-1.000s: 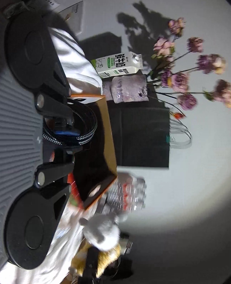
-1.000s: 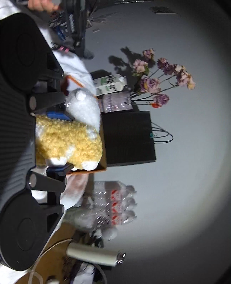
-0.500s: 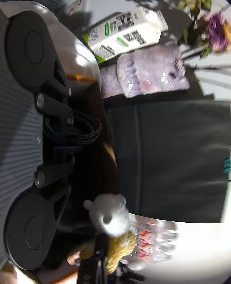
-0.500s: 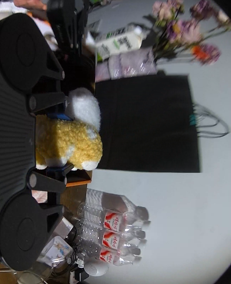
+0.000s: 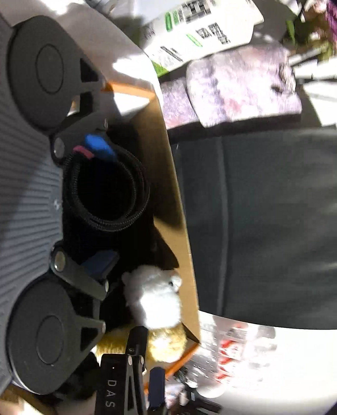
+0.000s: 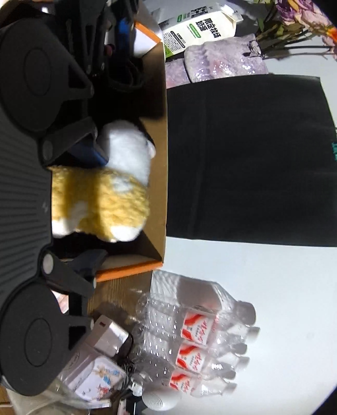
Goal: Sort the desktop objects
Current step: 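Carry the plush and cable into the cardboard box and open both tools, then move both open tools back over the remaining objects on the towel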
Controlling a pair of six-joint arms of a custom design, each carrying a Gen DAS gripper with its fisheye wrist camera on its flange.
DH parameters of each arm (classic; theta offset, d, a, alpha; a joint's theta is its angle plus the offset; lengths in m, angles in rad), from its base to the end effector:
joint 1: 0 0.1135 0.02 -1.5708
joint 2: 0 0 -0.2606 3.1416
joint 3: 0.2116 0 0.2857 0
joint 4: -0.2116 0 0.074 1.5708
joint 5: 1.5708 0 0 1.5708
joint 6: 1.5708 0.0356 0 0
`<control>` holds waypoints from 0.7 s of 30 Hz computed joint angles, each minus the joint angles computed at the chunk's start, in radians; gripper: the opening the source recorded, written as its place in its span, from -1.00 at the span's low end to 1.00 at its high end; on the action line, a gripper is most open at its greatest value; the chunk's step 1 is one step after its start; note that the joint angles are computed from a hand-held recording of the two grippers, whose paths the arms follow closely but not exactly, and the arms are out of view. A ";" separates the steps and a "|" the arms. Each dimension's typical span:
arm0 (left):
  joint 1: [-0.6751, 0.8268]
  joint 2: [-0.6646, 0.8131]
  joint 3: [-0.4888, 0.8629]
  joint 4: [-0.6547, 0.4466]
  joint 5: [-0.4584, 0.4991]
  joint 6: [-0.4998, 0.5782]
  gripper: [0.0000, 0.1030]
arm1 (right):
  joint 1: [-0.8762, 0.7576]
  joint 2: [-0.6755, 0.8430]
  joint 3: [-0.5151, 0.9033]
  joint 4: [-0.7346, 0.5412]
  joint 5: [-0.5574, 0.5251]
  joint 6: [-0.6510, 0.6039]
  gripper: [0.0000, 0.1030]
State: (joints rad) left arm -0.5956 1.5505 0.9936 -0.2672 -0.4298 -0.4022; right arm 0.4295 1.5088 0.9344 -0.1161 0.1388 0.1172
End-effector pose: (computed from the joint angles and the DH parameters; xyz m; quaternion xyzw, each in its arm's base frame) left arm 0.3028 -0.1873 0.1993 0.0104 0.9130 0.0039 0.4079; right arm 0.3250 0.1434 0.2026 -0.1112 0.8961 0.0543 0.4262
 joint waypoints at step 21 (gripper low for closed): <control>-0.994 -0.423 -0.176 -1.145 -0.583 -1.509 0.94 | 0.227 -1.290 -0.456 -0.654 -0.077 0.154 0.80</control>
State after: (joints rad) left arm -1.5895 1.1272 0.8173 -1.4118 -1.0128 -1.9114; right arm 0.6560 0.2183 0.4780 -0.7704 0.0615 0.2714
